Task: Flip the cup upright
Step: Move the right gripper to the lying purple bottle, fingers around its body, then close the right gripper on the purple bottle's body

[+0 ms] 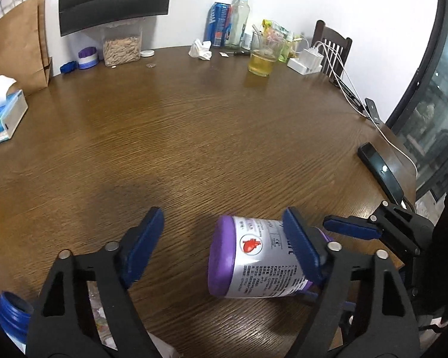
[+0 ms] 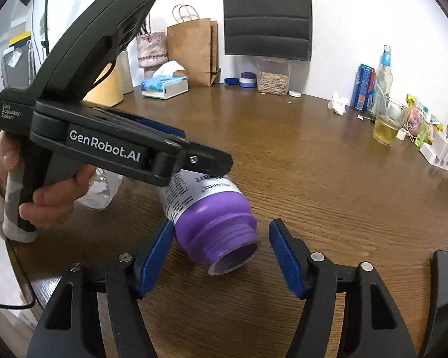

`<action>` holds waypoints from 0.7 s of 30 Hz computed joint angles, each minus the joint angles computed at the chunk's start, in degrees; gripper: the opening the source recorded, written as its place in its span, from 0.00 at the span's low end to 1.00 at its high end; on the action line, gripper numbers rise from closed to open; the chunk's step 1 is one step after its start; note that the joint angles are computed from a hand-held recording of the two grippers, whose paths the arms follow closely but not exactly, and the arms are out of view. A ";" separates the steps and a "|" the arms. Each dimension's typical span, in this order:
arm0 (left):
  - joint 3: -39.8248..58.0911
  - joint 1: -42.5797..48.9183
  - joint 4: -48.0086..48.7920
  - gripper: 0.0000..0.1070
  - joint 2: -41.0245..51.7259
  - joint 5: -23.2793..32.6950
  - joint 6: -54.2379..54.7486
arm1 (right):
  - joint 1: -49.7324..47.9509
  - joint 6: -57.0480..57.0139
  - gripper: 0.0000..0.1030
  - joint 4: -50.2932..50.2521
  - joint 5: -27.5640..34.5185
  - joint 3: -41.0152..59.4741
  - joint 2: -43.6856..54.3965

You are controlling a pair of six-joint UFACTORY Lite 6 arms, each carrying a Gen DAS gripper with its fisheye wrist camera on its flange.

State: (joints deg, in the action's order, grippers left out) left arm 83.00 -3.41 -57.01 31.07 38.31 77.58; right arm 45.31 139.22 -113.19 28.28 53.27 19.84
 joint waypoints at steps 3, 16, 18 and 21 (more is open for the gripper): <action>-0.18 0.42 -0.98 0.71 -0.34 -0.08 1.39 | -0.93 0.63 0.69 2.58 0.81 -0.10 -0.10; -5.88 -1.14 -0.45 0.73 -5.60 -3.47 8.73 | -10.54 29.12 0.69 -16.39 -3.15 -4.53 -2.81; -4.39 -3.63 2.68 0.73 -4.96 -4.15 7.01 | -11.02 32.81 0.69 -18.38 -2.37 -6.96 -4.46; 1.47 -8.18 15.54 0.73 -0.14 -5.54 -3.24 | -11.30 36.30 0.69 -19.00 -0.97 -10.81 -7.28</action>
